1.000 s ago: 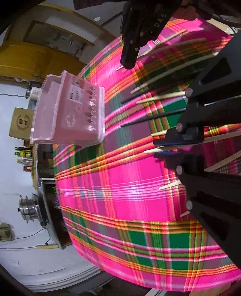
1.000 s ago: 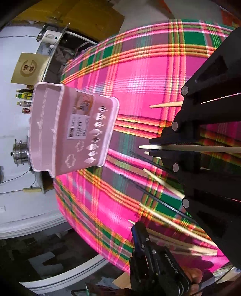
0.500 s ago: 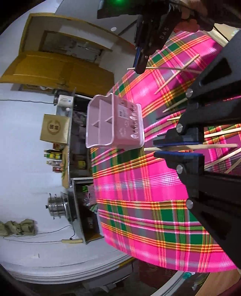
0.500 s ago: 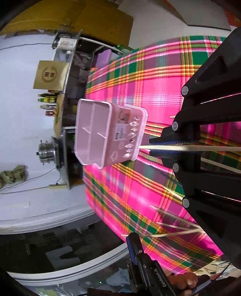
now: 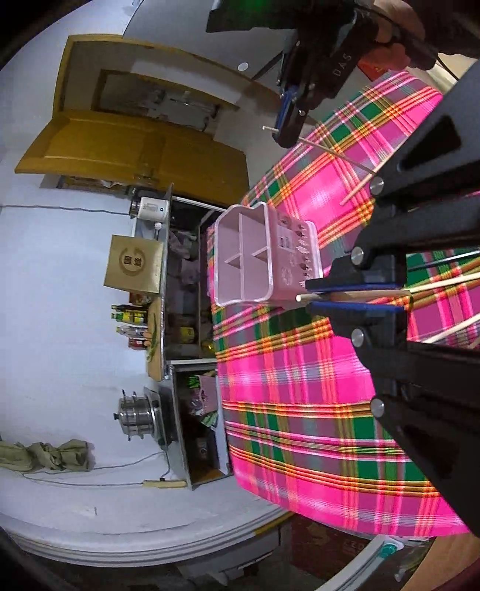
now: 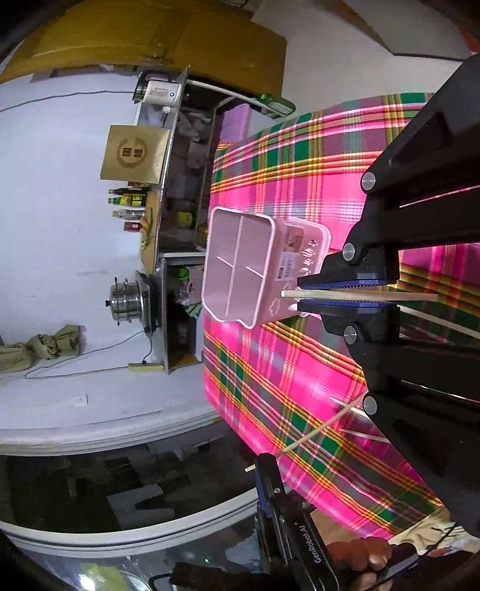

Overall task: Organize utensils
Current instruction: 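Lift the held chopsticks and carry both tools over the pink basket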

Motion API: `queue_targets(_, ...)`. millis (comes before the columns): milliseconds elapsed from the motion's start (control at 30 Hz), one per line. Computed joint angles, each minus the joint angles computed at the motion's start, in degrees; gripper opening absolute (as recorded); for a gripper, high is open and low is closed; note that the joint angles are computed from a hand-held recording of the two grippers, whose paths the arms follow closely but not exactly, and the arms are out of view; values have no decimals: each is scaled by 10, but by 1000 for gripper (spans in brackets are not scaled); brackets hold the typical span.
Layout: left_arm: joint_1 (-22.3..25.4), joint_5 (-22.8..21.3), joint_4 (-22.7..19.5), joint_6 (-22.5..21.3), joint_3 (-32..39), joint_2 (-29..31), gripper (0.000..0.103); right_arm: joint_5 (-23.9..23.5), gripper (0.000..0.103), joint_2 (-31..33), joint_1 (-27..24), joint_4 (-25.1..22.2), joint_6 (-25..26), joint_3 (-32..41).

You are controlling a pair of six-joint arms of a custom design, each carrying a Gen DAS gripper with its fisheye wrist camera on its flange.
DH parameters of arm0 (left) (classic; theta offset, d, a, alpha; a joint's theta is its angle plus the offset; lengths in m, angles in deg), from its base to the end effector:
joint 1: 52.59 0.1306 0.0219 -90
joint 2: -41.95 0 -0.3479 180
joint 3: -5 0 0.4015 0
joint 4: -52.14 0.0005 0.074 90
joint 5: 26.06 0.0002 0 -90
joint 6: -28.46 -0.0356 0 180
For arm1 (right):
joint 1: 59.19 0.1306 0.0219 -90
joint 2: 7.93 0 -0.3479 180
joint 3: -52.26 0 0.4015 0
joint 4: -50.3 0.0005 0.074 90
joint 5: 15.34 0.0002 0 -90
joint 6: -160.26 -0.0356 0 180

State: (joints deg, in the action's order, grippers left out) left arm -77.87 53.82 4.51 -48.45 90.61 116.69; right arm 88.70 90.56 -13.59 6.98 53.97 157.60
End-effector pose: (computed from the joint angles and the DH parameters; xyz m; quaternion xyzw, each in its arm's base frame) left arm 0.3749 -0.1707 0.4765 0.0553 0.8897 -0.0722 0.4474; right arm 0.3977 0.3930 0.4579 -0.1710 0.8713 0.1362 0.4394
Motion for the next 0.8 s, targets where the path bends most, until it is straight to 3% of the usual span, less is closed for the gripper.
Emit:
queue_targets(333, 12, 23, -5, -19, 114, 83, 5, -12, 5, 37, -20, 1, 13, 75)
queue_targets(800, 40, 55, -2, -30, 263, 189, 5, -24, 5, 138, -51, 6, 24, 244)
